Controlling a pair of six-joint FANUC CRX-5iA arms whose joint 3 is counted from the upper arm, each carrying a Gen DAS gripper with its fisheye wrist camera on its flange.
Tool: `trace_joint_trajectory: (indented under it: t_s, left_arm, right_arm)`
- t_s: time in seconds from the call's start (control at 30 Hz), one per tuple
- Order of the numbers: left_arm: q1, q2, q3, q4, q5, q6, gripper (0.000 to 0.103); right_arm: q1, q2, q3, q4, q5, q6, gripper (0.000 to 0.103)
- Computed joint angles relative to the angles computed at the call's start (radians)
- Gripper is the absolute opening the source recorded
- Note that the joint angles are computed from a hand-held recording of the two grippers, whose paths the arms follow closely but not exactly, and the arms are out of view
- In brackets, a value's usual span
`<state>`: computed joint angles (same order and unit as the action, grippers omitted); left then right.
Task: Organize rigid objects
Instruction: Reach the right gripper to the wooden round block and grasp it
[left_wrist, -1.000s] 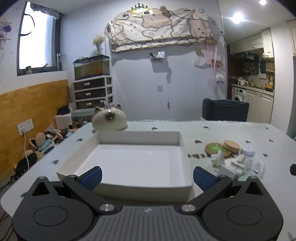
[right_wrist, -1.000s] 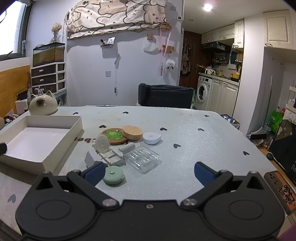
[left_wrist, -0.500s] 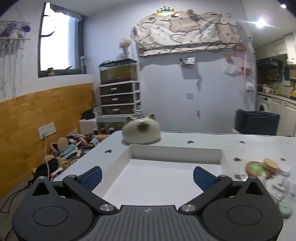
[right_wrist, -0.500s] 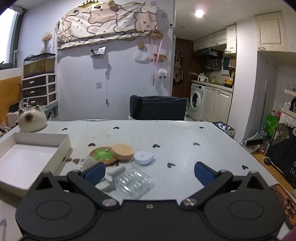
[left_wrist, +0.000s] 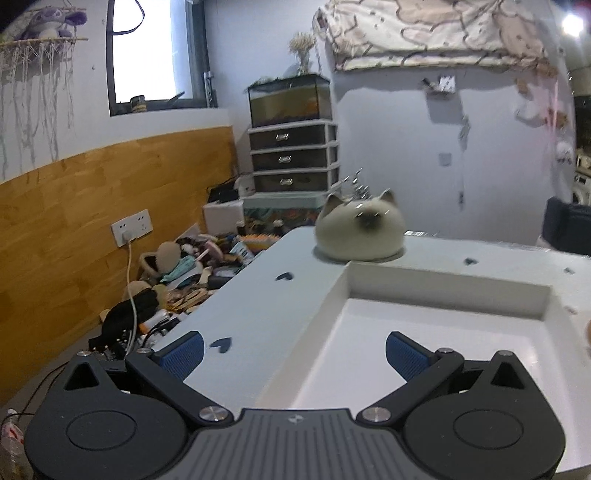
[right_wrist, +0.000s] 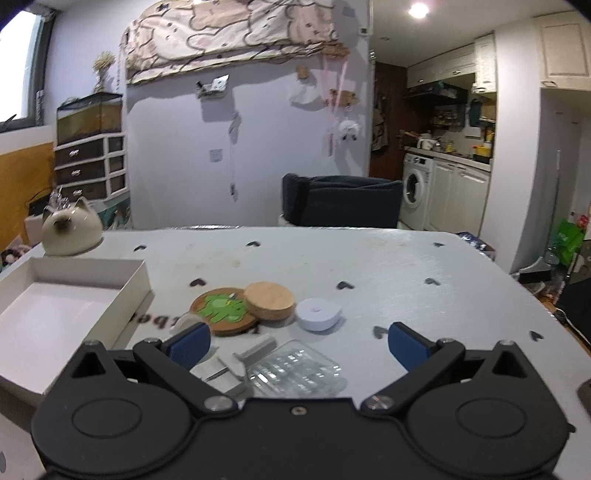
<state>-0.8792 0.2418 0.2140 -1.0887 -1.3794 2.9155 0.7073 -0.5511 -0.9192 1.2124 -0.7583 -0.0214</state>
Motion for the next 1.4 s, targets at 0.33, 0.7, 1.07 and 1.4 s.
trace_joint_trajectory:
  t_s: [0.33, 0.7, 1.07, 1.4]
  left_arm:
    - [0.172, -0.051, -0.077, 0.151, 0.167, -0.111, 0.103]
    - [0.227, -0.052, -0.127, 0.184, 0.338, -0.253, 0.101]
    - [0.275, -0.027, -0.090, 0.279, 0.296, -0.369, 0.054]
    - [0.331, -0.035, -0.113, 0.379, 0.378, -0.456, 0.014]
  right_arm:
    - [-0.075, 0.093, 0.048, -0.064, 0.192, 0.100, 0.103]
    - [-0.163, 0.263, 0.204, -0.291, 0.296, 0.331, 0.103]
    - [-0.269, 0.401, 0.318, -0.404, 0.377, 0.418, 0.103]
    - [-0.319, 0.489, 0.464, -0.663, 0.406, 0.611, 0.098]
